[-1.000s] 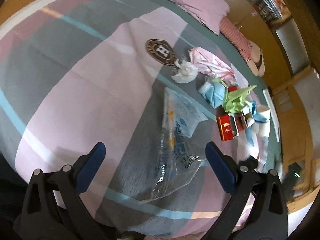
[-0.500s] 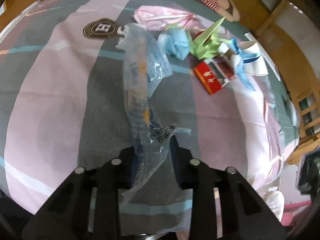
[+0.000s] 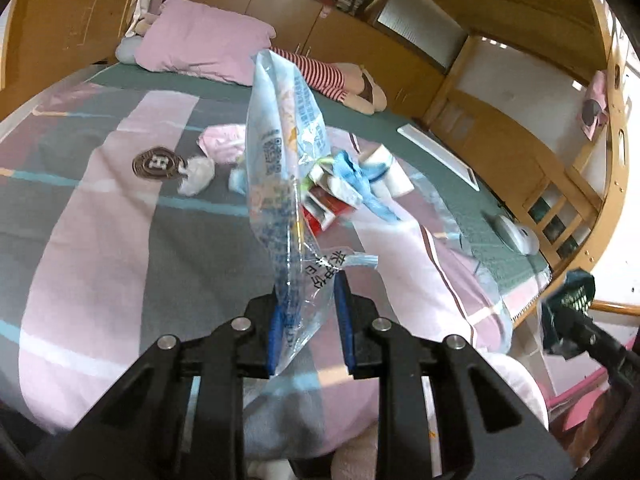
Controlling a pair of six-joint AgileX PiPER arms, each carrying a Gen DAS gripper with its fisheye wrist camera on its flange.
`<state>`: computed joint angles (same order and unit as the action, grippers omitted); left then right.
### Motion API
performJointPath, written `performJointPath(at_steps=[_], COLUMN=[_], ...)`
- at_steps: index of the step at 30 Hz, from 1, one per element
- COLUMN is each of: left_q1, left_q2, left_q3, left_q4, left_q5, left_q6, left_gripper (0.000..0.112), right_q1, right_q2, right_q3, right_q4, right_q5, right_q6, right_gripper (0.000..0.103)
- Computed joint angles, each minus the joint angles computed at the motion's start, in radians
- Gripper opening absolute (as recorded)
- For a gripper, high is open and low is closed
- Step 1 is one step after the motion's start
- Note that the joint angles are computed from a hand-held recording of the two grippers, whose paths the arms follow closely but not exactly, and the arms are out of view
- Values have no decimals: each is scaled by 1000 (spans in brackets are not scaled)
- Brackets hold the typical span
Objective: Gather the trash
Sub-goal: 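Carry both items over the wastebasket and open both tools to release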
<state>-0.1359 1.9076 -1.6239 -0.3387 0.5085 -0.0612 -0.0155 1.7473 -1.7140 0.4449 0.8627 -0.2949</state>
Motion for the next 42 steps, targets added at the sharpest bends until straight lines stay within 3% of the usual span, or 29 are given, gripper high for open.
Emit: performJointPath(at_steps=[6,13,21,32,39,42], left_q1=[-47,-28,-35,-36,-20,-24], left_q2=[-10,-24,-29,-41,-56,-57], left_q3=[20,53,56,75,106,109], left_q4=[125,53,66,58,-120,-152], left_q5=[15,5,1,-14,-20,-15], left_q6=[-85,-31,-41,-26,155,194], left_gripper=[24,24,24,24,24,24], right_q1=[-19,15,67,35,-12,-29], right_q2=[-17,-8,-24,-113,-120,-118], right_q3=[57,52,54,140,216,239], right_q4=[-3,-30,-64,-185,-224,-193], right_q5=[22,24,15,65,148,172], right_q6=[2,47,43,-20,-58,-84], right_gripper=[45,45,44,44,45,51])
